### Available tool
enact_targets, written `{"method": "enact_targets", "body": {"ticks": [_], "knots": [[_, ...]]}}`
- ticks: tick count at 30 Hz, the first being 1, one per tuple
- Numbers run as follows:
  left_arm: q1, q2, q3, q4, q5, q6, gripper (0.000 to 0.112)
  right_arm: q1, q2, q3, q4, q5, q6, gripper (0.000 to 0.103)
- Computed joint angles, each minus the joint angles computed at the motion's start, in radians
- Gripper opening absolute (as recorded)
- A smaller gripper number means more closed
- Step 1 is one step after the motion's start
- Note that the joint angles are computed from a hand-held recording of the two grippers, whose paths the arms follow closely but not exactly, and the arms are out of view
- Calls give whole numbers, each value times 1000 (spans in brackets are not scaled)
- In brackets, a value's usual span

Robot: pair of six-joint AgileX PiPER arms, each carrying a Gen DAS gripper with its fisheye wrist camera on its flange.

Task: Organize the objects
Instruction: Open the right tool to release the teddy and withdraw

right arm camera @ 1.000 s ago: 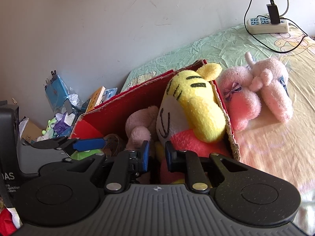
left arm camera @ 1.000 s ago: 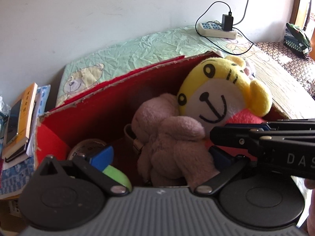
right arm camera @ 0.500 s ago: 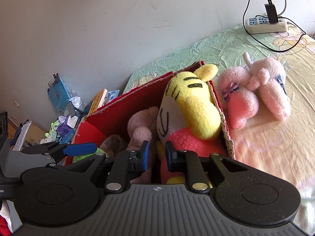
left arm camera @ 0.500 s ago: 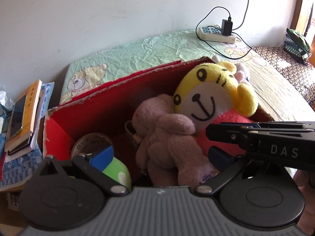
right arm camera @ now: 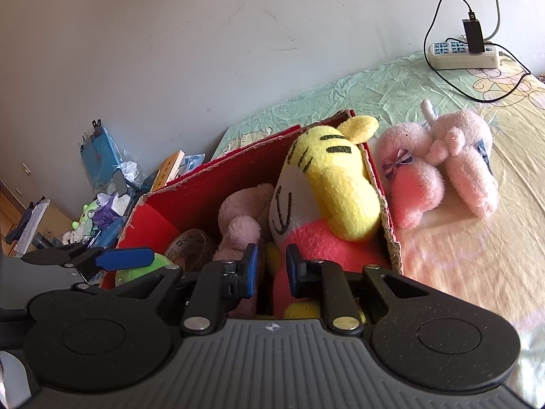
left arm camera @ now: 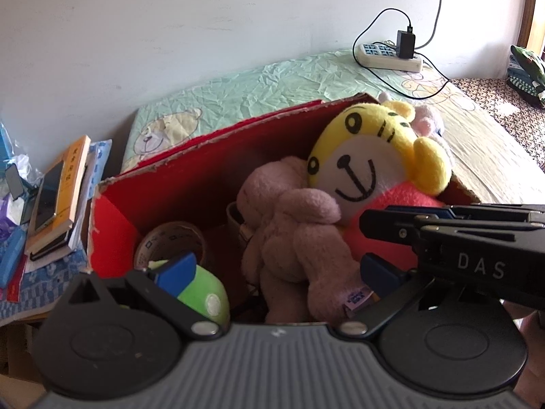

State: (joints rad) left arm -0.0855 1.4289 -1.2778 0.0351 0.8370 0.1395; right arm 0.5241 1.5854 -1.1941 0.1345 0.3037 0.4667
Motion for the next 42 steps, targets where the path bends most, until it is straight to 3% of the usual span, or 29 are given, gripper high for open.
{"method": "enact_targets", "body": {"ticks": [20, 27, 34, 42], "knots": [[-54, -26, 48, 97, -32, -102, 103, 18, -11, 16, -68, -10, 23, 18], [-61, -29, 47, 116, -23, -132, 103, 11, -20, 25, -17, -12, -32, 19], [-105, -38, 29, 218, 19, -293, 102, -57, -23, 18, 375, 35, -429, 23], [-220, -25, -19, 409, 125, -576, 102, -177, -37, -4, 684, 196, -784, 31]]}}
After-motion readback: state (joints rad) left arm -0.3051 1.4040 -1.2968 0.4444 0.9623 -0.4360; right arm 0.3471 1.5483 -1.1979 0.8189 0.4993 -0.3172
